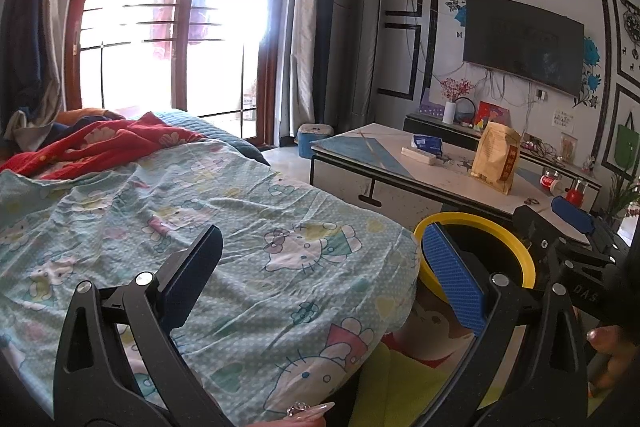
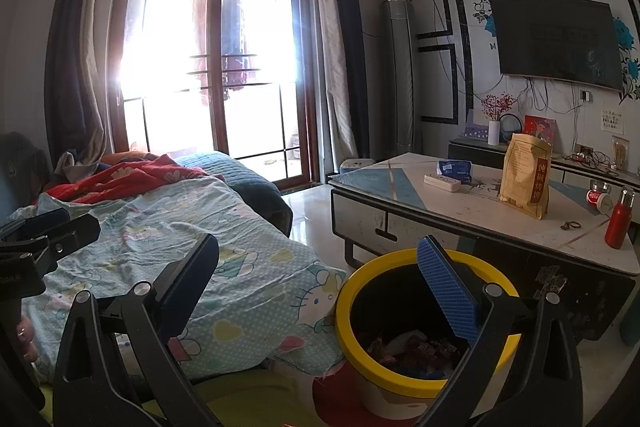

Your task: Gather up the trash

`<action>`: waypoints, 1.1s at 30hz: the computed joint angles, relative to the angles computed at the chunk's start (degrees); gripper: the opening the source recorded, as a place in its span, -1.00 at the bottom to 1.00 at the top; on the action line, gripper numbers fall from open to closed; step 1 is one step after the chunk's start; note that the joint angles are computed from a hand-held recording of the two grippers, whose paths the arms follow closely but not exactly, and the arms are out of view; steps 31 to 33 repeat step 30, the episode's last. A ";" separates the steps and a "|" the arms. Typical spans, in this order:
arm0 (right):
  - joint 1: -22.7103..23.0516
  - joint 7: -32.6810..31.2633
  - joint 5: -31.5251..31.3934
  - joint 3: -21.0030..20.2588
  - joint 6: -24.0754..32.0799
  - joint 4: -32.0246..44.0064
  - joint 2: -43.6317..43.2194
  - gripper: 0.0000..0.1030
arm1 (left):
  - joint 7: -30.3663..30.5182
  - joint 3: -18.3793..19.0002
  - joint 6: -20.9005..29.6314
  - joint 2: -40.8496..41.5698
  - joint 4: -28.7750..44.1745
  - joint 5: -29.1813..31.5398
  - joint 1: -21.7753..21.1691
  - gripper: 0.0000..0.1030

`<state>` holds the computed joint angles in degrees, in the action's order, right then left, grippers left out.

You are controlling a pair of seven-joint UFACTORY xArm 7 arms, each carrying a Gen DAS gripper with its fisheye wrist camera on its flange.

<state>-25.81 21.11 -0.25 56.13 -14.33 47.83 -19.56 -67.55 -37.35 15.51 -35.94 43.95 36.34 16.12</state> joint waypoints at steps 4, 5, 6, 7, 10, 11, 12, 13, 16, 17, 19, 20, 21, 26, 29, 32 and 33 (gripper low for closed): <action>-0.07 0.09 -0.07 0.07 0.11 0.05 0.01 0.88 | 0.18 0.20 0.44 0.55 0.38 -0.09 -0.54 0.79; -0.01 0.12 -0.11 -0.03 0.09 0.00 -0.01 0.88 | 0.18 0.20 0.62 0.63 0.51 -0.06 -0.69 0.79; -0.08 0.17 -0.09 0.02 0.05 -0.03 -0.08 0.88 | 0.30 0.26 0.79 0.85 0.65 0.01 -0.86 0.79; -0.18 0.32 0.04 0.05 0.26 -0.05 -0.24 0.88 | 0.42 0.29 1.15 1.15 0.87 0.02 -1.08 0.79; -0.74 0.94 -0.10 0.42 0.78 0.05 -0.60 0.88 | 0.28 0.13 2.82 2.05 1.54 0.34 -1.72 0.79; -1.04 1.12 -0.36 0.59 0.92 0.17 -0.58 0.88 | 0.12 0.39 2.93 2.25 1.50 0.57 -2.04 0.79; -1.26 1.37 -0.56 0.70 1.10 0.18 -0.81 0.88 | -0.01 0.74 3.03 2.49 1.55 0.75 -2.40 0.79; -1.63 1.58 -0.87 0.88 1.19 0.28 -0.95 0.88 | -0.24 1.03 3.10 2.62 1.59 0.94 -2.72 0.79; -2.02 2.05 -1.78 1.08 1.27 0.55 -1.11 0.88 | -1.12 1.65 3.17 2.82 1.56 1.67 -3.40 0.79; -2.06 2.07 -2.16 1.10 1.39 0.73 -1.10 0.88 | -1.40 1.99 3.12 2.85 1.49 1.74 -3.70 0.79; -1.85 1.98 -3.01 0.95 1.78 1.46 -0.67 0.88 | -1.65 3.23 2.82 2.84 1.18 1.38 -4.67 0.79; -1.46 1.90 -3.44 0.69 1.97 1.88 -0.39 0.88 | -1.68 3.83 3.22 2.62 0.99 1.00 -5.18 0.79; -1.02 1.86 -3.80 0.44 2.16 2.32 -0.19 0.88 | -1.57 4.99 3.59 2.24 0.58 0.22 -5.99 0.79; 11.67 -1.55 -8.08 -6.87 6.99 10.28 9.26 0.88 | 2.59 14.71 11.39 -5.25 -4.49 -6.19 -10.76 0.79; 21.77 -7.48 -8.28 -9.22 14.34 20.24 18.85 0.88 | 6.38 19.53 21.71 -16.24 -9.78 -7.38 -8.81 0.79; 24.36 -7.88 -10.32 -8.74 17.32 24.35 22.69 0.88 | 7.91 21.15 26.56 -19.50 -10.96 -8.03 -7.75 0.79; 24.36 -7.88 -10.32 -8.74 17.32 24.35 22.69 0.88 | 7.91 21.15 26.56 -19.50 -10.96 -8.03 -7.75 0.79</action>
